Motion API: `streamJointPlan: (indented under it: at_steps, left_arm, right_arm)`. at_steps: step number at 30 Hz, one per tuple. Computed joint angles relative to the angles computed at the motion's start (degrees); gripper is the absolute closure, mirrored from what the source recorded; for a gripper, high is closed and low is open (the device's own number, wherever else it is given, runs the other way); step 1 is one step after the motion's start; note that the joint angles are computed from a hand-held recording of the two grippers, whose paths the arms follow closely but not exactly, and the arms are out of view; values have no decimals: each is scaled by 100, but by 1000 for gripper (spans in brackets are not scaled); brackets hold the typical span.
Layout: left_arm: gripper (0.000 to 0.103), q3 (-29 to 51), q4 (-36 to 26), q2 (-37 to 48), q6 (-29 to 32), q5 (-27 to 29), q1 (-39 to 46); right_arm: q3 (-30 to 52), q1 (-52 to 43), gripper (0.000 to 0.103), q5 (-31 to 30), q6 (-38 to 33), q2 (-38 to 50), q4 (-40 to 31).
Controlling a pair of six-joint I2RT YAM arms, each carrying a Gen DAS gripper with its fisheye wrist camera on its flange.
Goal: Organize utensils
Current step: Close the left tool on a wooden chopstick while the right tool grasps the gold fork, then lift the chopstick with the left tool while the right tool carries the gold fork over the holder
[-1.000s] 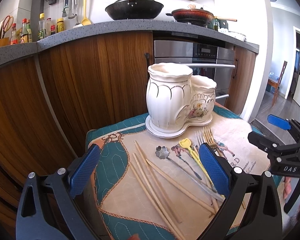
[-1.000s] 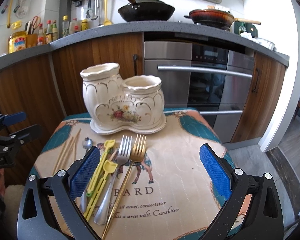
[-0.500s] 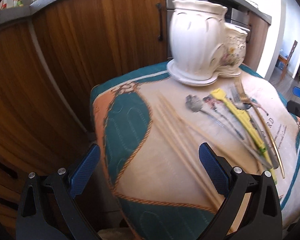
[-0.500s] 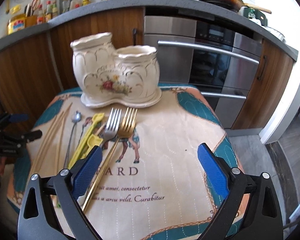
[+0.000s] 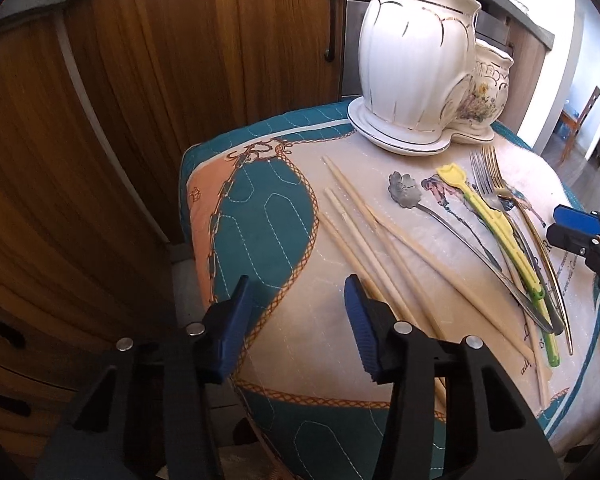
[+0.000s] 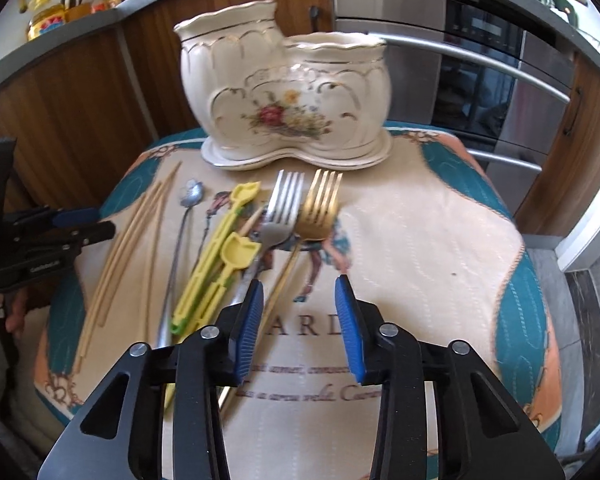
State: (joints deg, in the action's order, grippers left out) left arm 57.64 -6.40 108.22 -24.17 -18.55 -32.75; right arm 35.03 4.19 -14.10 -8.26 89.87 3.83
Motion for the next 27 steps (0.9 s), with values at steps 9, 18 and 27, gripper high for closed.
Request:
streamJointPlan:
  at_steps: [9, 18, 27]
  left_arm:
    - [56, 169, -59, -20, -18, 349, -55]
    - [85, 843, -389, 500, 26, 280, 86]
    - [85, 625, -391, 260, 10, 1043, 298]
  right_arm:
    - [257, 213, 75, 221, 82, 274, -176]
    - [691, 242, 76, 281, 161, 769, -319]
    - [712, 55, 89, -46, 136, 846, -233]
